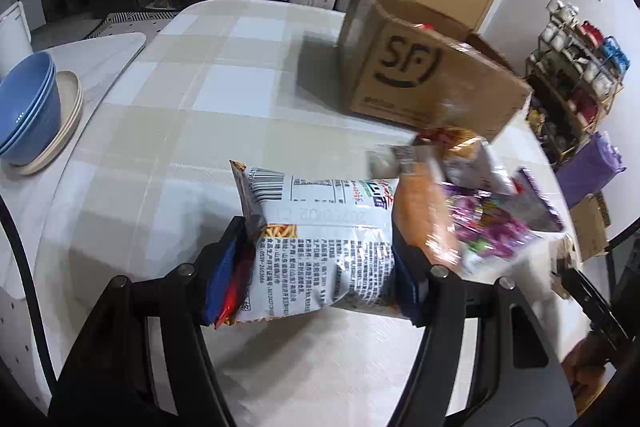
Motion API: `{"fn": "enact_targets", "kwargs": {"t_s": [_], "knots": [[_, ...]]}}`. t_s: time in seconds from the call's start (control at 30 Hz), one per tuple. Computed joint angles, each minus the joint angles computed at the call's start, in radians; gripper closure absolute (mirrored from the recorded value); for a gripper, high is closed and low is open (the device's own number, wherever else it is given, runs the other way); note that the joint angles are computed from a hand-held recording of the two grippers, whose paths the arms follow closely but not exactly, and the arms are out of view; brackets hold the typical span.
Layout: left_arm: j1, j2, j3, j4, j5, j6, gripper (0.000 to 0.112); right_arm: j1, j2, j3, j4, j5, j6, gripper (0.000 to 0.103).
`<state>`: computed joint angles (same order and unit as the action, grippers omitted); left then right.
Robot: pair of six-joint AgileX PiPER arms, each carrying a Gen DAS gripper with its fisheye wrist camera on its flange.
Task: Organize snacks
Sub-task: 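Carry the chip bag and cracker pack over the cardboard box with both tools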
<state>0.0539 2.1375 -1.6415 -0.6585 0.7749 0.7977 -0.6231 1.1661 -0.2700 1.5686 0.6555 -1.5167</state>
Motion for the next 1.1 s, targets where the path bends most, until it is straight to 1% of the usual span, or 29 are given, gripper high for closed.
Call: {"fn": "enact_targets", "kwargs": {"t_s": [0.07, 0.2, 0.3, 0.4, 0.47, 0.53, 0.6, 0.67, 0.7, 0.8, 0.93, 1.1], "knots": [[0.008, -0.062, 0.078, -0.041, -0.018, 0.054, 0.049, -0.005, -0.052, 0.010, -0.028, 0.019, 0.050, 0.043], [0.009, -0.180, 0.225, -0.103, -0.036, 0.159, 0.049, 0.134, -0.178, -0.008, -0.140, -0.054, 0.237, 0.043], [0.008, -0.272, 0.337, -0.153, -0.052, 0.241, 0.049, 0.224, -0.245, -0.025, -0.192, -0.095, 0.344, 0.043], [0.013, -0.343, 0.424, -0.191, -0.064, 0.303, 0.049, 0.314, -0.300, -0.048, -0.285, -0.151, 0.485, 0.043], [0.022, -0.374, 0.457, -0.209, -0.052, 0.325, 0.049, 0.343, -0.326, -0.059, -0.331, -0.161, 0.551, 0.043], [0.035, -0.405, 0.487, -0.229, -0.045, 0.352, 0.049, 0.406, -0.357, -0.066, -0.414, -0.204, 0.664, 0.043], [0.049, -0.423, 0.500, -0.240, -0.023, 0.367, 0.049, 0.432, -0.370, -0.066, -0.455, -0.221, 0.716, 0.043], [0.061, -0.442, 0.516, -0.253, -0.011, 0.387, 0.049, 0.450, -0.372, -0.066, -0.478, -0.233, 0.749, 0.043], [0.067, -0.450, 0.523, -0.258, -0.004, 0.398, 0.049, 0.433, -0.366, -0.066, -0.469, -0.225, 0.732, 0.043], [0.084, -0.465, 0.534, -0.268, 0.024, 0.418, 0.049, 0.424, -0.371, -0.074, -0.491, -0.219, 0.753, 0.043], [0.096, -0.465, 0.530, -0.268, 0.046, 0.418, 0.049, 0.400, -0.380, -0.095, -0.518, -0.200, 0.769, 0.043], [0.101, -0.446, 0.491, -0.267, 0.068, 0.409, 0.049, 0.384, -0.352, -0.147, -0.537, -0.180, 0.774, 0.043]]}}
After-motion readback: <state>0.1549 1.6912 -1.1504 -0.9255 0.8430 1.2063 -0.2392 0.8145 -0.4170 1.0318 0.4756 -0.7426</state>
